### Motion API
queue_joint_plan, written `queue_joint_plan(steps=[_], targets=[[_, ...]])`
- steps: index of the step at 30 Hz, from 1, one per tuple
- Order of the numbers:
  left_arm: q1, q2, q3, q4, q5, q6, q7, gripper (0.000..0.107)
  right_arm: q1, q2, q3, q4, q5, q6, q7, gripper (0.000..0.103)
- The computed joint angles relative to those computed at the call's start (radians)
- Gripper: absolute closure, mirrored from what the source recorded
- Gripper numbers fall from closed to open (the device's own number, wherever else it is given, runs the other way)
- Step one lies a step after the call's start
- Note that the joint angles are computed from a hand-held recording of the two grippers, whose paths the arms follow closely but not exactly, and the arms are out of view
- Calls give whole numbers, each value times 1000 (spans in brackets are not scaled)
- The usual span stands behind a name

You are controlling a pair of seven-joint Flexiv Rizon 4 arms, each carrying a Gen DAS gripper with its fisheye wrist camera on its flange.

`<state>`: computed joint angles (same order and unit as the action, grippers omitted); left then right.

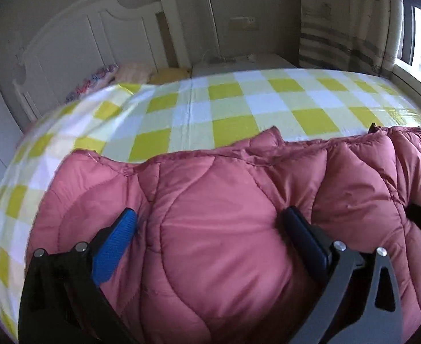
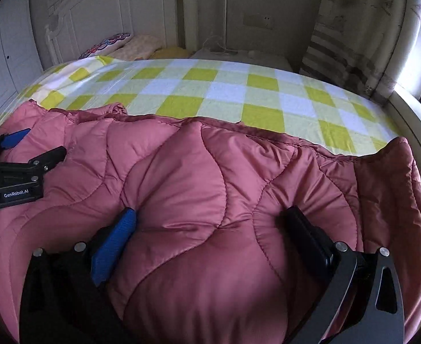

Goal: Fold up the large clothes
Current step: 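Open both tools and release the folded hem onto the coat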

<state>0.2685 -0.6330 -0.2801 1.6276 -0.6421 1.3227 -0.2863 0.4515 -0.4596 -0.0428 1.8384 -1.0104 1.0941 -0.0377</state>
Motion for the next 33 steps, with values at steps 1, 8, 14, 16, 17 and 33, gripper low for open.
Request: queue_joint_plan(steps=[1,8,14,16,17,33], targets=[[3,1,-4,5,-3,4,3,6,-1,2,-3,4,-8,8,7,4],[6,9,-1,19,-3,-3,0,6,-10,-3,7,-1,15,15,-2,5],[-13,12,31,-5,17,-28,-31,6,46,63,-5,9,-142,7,122,5],[-14,12,31,-4,17,-25,-30,6,60,46,21,-16,-174,-27,85,5],[-13,12,31,-4,18,-25,-30,6,63,12,53,-48,-108,-65,-7,5],[-9,11,28,-5,18,-32,-49,6,-8,112,42,148,-241,-94,259,5]])
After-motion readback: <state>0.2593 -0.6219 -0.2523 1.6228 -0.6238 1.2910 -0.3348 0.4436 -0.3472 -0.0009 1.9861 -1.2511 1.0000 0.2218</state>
